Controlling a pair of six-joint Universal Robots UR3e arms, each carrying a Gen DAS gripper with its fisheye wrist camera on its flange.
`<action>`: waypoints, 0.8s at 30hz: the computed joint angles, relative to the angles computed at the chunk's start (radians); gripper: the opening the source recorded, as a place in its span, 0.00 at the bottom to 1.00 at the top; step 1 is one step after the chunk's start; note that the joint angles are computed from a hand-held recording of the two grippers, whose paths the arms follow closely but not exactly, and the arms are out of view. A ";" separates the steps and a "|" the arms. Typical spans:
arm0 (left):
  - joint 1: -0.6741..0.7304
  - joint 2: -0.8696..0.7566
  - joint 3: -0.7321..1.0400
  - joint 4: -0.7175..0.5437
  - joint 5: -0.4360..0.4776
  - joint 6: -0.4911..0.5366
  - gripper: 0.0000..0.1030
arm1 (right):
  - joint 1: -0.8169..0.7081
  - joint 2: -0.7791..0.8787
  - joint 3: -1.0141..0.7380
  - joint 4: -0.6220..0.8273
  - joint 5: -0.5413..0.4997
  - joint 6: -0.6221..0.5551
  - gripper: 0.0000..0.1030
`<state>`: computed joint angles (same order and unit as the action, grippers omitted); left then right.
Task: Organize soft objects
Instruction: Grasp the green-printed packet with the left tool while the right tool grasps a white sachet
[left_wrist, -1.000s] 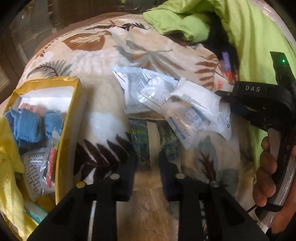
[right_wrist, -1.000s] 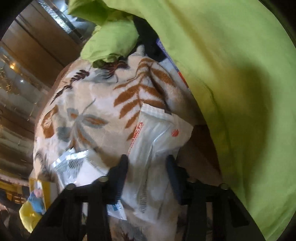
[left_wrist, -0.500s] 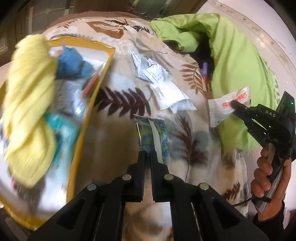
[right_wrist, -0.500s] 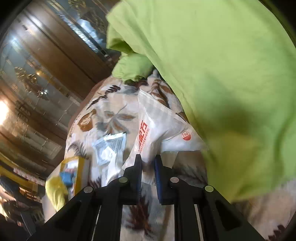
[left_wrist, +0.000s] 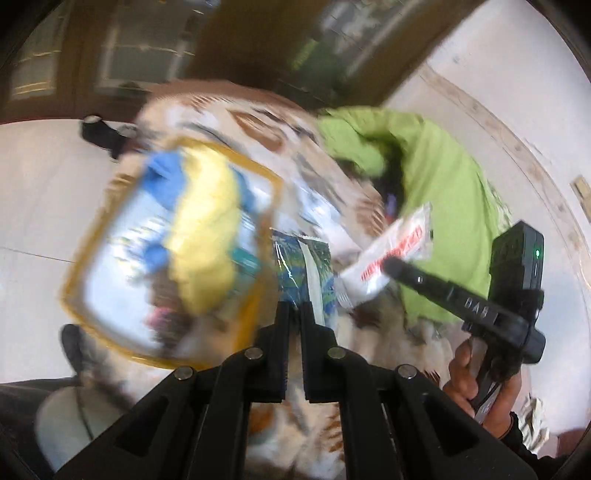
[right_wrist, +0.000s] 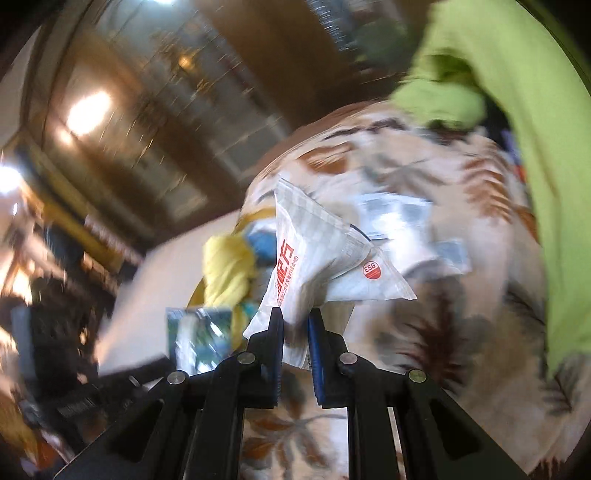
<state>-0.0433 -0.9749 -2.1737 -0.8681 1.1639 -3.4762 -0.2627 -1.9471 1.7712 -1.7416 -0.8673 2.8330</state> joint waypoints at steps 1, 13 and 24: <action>0.047 0.040 0.001 -0.050 0.003 0.036 0.05 | 0.048 0.030 -0.013 -0.035 -0.021 0.021 0.14; 0.374 -0.044 -0.003 -0.142 -0.021 0.276 0.05 | 0.436 0.614 -0.499 -0.189 -0.269 0.169 0.14; 0.323 -0.292 -0.083 0.137 0.046 0.199 0.06 | 0.517 0.990 -0.861 -0.163 -0.330 0.258 0.14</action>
<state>0.2797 -1.2673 -2.2568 -0.7309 1.2100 -3.2772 0.2541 -0.9576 0.9106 -1.9047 -1.1976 3.0908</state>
